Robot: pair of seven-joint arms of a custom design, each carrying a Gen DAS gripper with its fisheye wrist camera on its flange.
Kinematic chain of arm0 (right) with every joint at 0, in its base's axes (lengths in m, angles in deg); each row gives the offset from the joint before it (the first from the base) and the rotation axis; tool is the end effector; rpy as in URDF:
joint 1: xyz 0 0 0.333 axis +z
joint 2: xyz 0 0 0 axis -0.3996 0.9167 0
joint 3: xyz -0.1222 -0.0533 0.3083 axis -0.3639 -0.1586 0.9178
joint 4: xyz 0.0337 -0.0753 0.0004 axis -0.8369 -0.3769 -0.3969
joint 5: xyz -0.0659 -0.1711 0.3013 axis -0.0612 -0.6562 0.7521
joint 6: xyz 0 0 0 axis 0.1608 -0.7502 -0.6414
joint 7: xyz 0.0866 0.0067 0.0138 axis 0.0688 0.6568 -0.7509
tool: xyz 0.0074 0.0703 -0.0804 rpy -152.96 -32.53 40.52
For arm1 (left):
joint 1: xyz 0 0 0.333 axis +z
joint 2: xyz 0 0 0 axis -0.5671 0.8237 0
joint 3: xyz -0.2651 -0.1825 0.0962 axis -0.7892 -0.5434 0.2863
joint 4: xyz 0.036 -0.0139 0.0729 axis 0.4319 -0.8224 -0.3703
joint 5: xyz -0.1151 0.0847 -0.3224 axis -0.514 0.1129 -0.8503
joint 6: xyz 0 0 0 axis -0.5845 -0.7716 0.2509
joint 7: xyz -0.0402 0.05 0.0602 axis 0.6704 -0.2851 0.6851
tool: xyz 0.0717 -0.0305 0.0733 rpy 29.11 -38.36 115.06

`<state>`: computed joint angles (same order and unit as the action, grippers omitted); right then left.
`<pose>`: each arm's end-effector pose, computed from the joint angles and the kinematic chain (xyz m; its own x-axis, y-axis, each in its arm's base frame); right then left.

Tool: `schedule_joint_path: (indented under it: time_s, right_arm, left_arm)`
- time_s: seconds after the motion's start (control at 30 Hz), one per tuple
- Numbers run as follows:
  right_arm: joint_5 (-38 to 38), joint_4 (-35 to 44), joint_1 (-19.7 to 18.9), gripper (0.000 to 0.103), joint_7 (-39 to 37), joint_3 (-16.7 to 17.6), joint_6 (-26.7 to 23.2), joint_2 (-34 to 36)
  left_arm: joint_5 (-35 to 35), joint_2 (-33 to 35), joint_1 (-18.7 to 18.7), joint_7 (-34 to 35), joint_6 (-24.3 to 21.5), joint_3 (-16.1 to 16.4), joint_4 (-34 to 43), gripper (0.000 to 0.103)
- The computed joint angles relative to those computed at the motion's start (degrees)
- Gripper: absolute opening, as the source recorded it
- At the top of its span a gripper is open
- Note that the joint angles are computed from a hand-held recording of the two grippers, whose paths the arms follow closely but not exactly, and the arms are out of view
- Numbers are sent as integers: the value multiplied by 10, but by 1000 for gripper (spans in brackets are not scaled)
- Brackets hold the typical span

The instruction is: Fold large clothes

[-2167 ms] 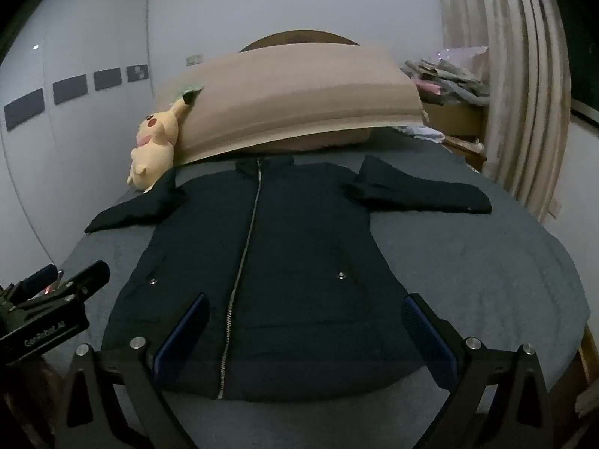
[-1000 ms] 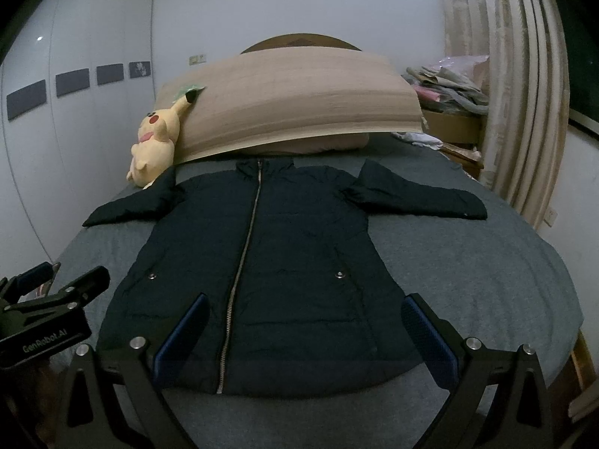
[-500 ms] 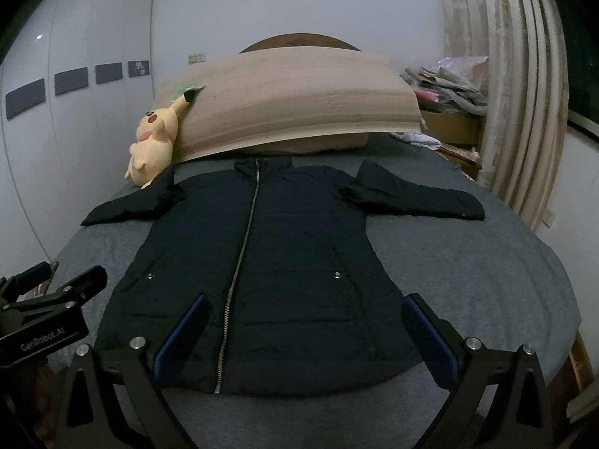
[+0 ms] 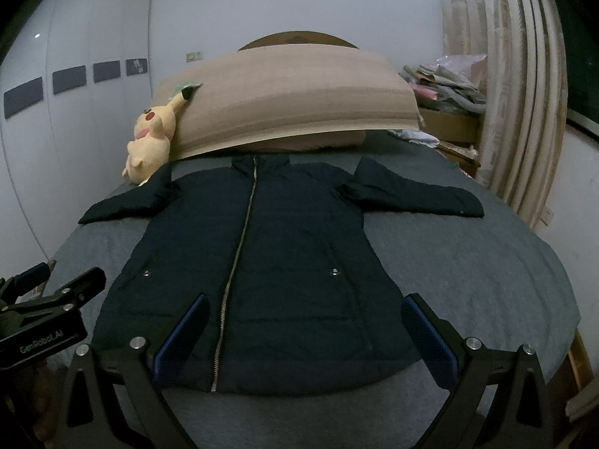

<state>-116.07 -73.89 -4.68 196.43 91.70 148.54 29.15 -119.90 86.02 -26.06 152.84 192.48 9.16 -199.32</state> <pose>0.5462 0.2273 0.5436 -0.1595 -0.9869 0.0225 -0.6583 0.0893 -0.7474 0.6012 0.0159 0.4728 -0.1740 -0.9846 0.0197 -0.6331 0.0965 -0.7680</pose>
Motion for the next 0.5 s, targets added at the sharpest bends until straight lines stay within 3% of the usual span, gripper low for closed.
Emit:
schedule_joint_path:
  time_s: [0.5]
  right_arm:
    - [7, 0, 1, 103, -2, -1, -5, 4]
  left_arm:
    - [20, 9, 3, -18, 4, -4, -1, 103]
